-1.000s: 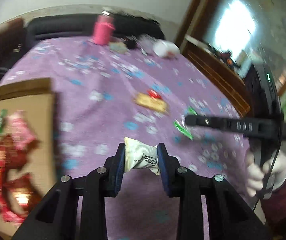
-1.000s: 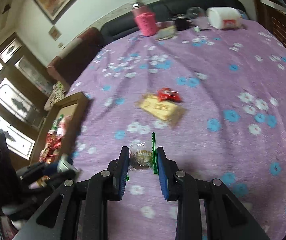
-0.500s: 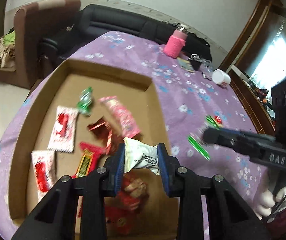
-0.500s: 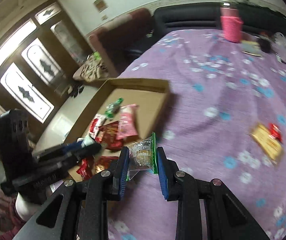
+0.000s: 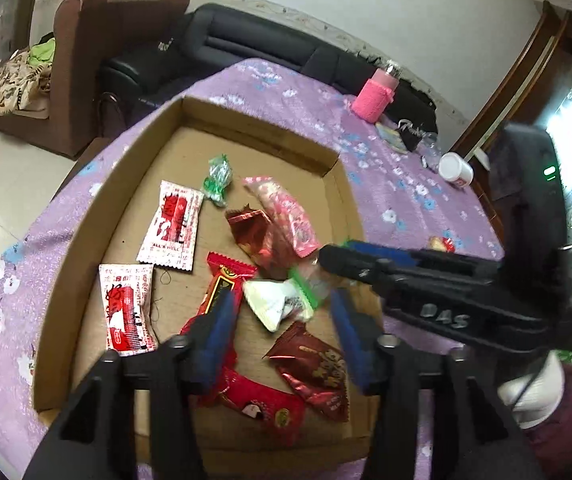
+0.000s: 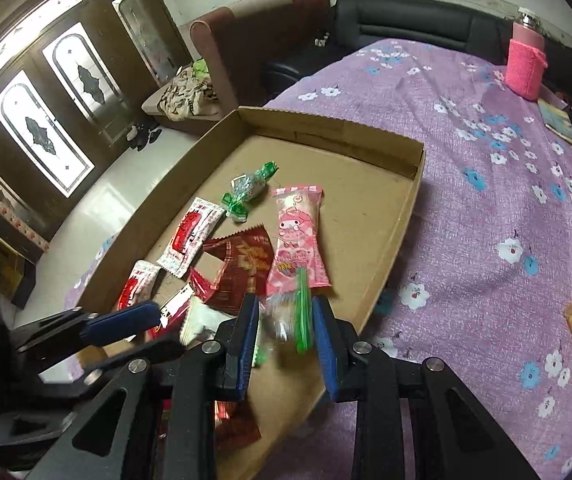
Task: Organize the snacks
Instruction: 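Carry the cream candy into the tray with the left gripper while the right carries the clear candy, then grasp the yellow cake bar with the left gripper while the right grasps the red candy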
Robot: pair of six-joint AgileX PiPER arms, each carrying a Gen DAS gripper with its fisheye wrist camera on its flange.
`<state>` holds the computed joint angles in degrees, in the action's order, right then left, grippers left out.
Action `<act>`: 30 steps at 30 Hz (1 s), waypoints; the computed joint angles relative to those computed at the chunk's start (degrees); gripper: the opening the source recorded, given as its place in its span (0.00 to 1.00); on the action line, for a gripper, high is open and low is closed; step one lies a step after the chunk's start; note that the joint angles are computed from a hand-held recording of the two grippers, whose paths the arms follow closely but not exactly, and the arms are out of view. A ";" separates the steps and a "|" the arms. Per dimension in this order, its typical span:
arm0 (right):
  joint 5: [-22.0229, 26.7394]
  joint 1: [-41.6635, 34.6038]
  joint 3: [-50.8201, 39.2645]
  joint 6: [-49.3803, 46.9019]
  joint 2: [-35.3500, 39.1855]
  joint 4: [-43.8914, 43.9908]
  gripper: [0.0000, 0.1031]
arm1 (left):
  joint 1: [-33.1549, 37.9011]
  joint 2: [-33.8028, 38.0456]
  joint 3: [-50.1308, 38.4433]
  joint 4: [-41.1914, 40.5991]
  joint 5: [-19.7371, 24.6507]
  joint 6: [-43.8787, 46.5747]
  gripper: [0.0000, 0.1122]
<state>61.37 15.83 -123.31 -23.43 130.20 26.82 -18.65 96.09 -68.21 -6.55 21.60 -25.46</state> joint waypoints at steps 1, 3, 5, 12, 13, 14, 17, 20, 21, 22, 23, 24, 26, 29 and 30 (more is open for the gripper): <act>0.37 -0.27 -0.15 -0.04 0.18 0.68 0.31 | -0.34 -0.87 0.54 1.21 -0.56 -1.25 0.53; 0.30 -0.73 0.47 -0.13 -0.25 1.86 0.32 | -1.11 -2.23 0.94 4.19 -0.91 -4.29 0.59; -0.70 -1.60 2.07 -0.58 -1.46 3.13 0.32 | -2.11 -3.80 1.40 8.57 -1.10 -9.01 0.66; -5.64 -6.52 12.84 -5.84 -8.74 8.78 0.38 | -6.50 -6.18 -0.59 26.62 2.59 -29.36 0.84; -6.28 -7.59 14.39 -6.63 -9.72 9.50 0.38 | -6.70 -6.63 -0.50 26.40 2.27 -29.90 0.85; -6.99 -8.99 16.09 -7.37 -10.80 10.32 0.38 | -6.67 -7.43 0.47 24.64 0.23 -29.00 0.85; -7.36 -14.23 19.40 -9.62 -13.02 13.10 0.38 | -7.65 -8.20 1.50 22.60 -2.32 -28.89 0.85; -7.74 -19.54 20.39 -10.54 -13.72 14.01 0.38 | -9.74 -7.43 0.53 24.12 -2.39 -31.32 0.85; -7.52 -21.35 20.05 -10.27 -13.59 13.99 0.38 | -10.10 -6.89 -0.08 21.97 -2.41 -29.51 0.85; -7.12 -23.96 19.14 -9.58 -12.94 14.08 0.38 | -10.38 -6.09 -1.09 20.03 -1.78 -27.45 0.85; -6.74 -25.72 18.27 -8.86 -12.24 14.29 0.38 | -11.01 -5.15 -2.41 19.85 -0.47 -26.94 0.85; -5.98 -28.12 16.94 -7.80 -11.18 14.77 0.38 | -11.79 -4.20 -3.58 20.74 0.57 -27.49 0.85; -4.66 -31.59 14.40 -5.97 -9.28 15.43 0.38 | -12.64 -3.05 -4.45 20.55 0.64 -27.30 0.85; -4.12 -35.07 12.76 -4.73 -7.77 15.77 0.38 | -13.61 -0.58 -6.65 17.56 1.37 -24.54 0.85; -3.82 -35.65 11.88 -4.44 -7.11 15.51 0.38 | -13.99 0.49 -7.95 16.20 2.28 -22.94 0.85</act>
